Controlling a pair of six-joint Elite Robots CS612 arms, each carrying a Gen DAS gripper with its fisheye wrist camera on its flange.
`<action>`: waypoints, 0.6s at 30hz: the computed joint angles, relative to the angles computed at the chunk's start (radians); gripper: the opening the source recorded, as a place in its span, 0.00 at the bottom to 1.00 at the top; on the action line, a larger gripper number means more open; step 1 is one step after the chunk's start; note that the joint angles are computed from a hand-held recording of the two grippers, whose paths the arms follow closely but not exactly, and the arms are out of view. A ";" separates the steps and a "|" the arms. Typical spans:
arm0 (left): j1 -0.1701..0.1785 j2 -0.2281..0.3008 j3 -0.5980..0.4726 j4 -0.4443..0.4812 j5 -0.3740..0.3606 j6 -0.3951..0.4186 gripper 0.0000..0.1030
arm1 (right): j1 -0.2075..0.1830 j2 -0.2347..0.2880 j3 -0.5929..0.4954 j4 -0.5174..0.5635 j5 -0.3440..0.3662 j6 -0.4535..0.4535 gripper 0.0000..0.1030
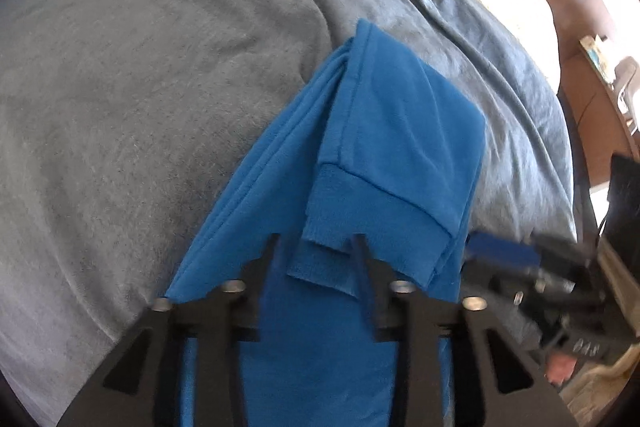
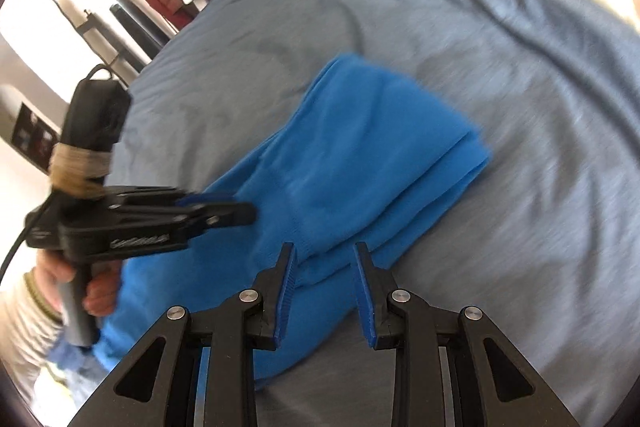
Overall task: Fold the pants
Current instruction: 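Lift the cuffs with both tools and fold them over toward the waistband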
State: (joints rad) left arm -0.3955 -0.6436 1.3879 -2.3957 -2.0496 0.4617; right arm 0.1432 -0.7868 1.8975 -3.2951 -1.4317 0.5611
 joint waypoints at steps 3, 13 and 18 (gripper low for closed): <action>0.003 0.007 -0.012 0.011 -0.019 -0.007 0.50 | -0.003 0.014 -0.006 -0.017 0.051 0.064 0.28; 0.004 0.032 -0.066 0.134 -0.075 0.032 0.20 | -0.006 0.052 -0.033 -0.025 0.087 0.224 0.28; 0.001 -0.019 0.003 0.016 -0.054 0.082 0.13 | -0.013 0.058 -0.036 -0.028 0.111 0.269 0.28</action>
